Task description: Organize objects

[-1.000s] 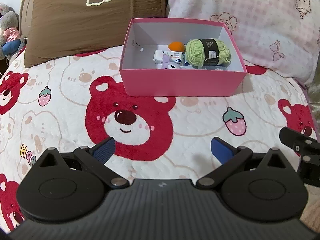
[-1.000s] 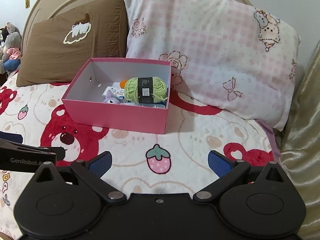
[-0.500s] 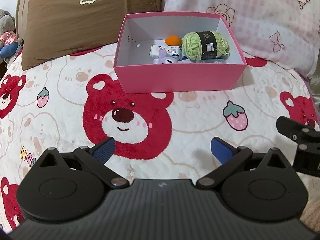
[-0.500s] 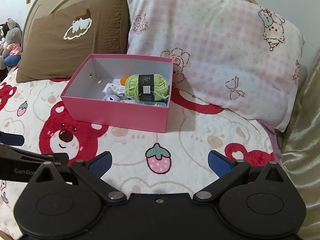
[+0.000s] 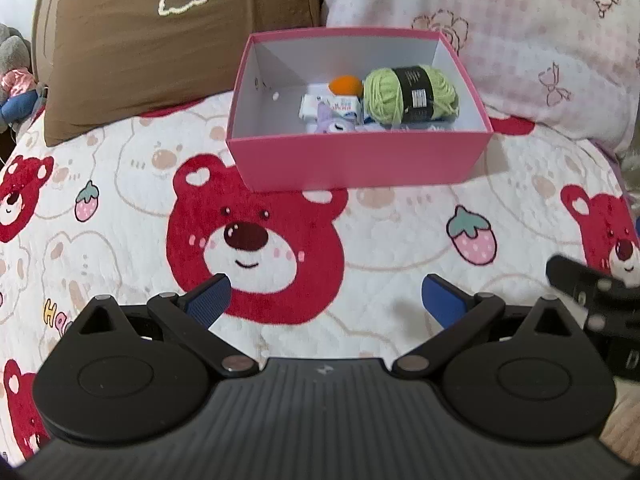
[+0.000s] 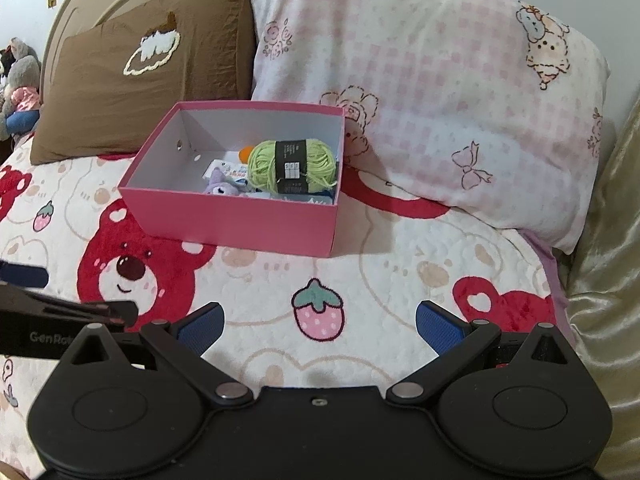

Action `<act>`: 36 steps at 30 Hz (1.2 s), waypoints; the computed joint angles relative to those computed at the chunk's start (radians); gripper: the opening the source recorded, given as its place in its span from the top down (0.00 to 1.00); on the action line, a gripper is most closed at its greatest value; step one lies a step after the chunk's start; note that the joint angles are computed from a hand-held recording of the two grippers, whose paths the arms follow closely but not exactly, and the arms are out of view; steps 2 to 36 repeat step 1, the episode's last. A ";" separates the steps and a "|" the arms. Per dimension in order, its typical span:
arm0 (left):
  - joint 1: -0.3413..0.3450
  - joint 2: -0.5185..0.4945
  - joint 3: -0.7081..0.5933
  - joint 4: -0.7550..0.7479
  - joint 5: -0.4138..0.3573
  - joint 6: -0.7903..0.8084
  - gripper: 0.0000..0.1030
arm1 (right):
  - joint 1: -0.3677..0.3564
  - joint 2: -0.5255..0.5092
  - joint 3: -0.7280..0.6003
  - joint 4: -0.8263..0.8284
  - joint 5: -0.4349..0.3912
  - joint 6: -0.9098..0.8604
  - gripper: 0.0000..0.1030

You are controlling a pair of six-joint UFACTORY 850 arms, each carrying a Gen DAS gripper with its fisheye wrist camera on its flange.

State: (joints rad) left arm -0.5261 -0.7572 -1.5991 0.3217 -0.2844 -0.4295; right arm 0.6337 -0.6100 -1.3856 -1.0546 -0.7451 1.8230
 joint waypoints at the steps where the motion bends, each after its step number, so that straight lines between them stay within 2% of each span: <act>1: 0.000 0.001 0.000 -0.005 0.002 0.008 0.00 | 0.000 0.002 0.001 0.003 0.006 -0.003 0.00; 36: 0.000 0.001 0.000 -0.005 0.002 0.008 0.00 | 0.000 0.002 0.001 0.003 0.006 -0.003 0.00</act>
